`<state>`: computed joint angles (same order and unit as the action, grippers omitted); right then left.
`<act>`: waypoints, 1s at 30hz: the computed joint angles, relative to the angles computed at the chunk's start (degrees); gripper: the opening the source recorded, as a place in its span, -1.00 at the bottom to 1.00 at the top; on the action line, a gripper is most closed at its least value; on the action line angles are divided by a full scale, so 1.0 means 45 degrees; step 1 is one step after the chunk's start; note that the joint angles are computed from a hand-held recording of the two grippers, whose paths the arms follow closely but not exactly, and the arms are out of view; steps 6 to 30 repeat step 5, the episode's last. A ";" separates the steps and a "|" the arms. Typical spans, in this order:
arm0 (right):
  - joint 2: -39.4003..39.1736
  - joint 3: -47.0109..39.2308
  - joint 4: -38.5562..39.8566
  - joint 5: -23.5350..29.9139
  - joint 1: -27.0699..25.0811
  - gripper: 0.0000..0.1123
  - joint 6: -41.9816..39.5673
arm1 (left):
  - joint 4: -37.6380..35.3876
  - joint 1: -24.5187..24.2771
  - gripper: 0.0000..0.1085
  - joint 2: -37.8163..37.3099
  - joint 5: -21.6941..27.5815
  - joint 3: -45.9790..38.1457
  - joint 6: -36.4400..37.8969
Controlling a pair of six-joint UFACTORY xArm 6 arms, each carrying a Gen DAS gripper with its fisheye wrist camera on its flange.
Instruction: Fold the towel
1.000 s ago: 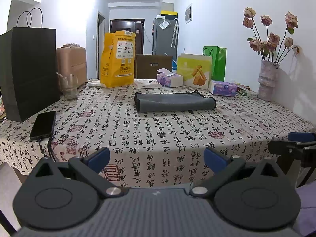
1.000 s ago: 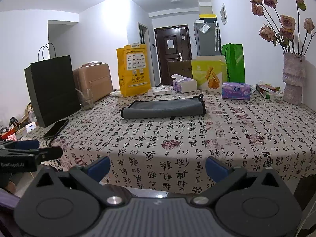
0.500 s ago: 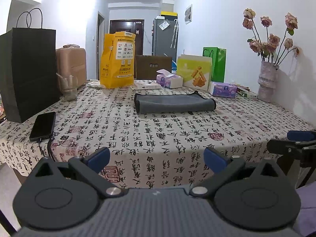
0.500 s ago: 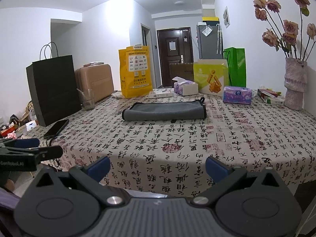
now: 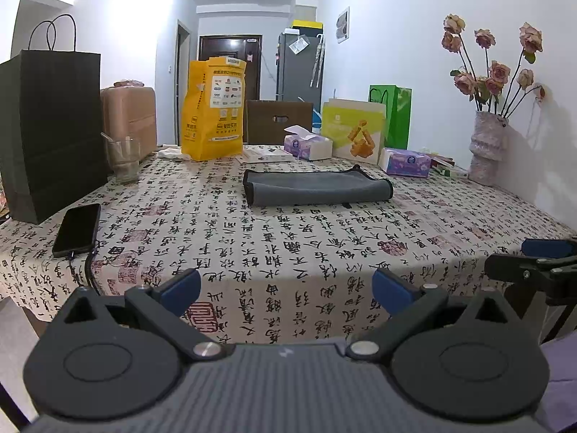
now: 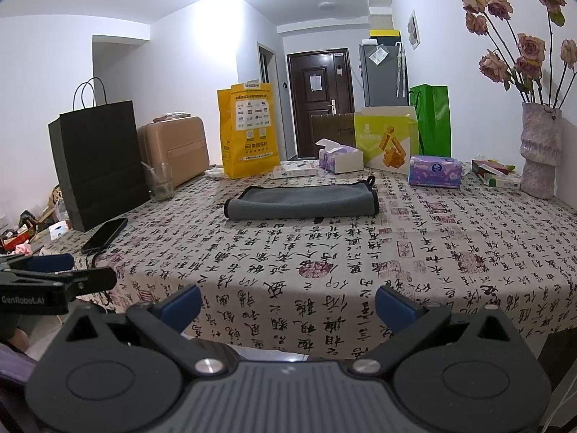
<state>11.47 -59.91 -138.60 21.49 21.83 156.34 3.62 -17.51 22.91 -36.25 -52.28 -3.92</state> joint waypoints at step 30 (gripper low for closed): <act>0.0009 -0.0005 0.0056 -0.0011 -0.0006 0.83 -0.0032 | 0.0163 0.0006 0.90 0.0034 -0.0082 0.0014 -0.0048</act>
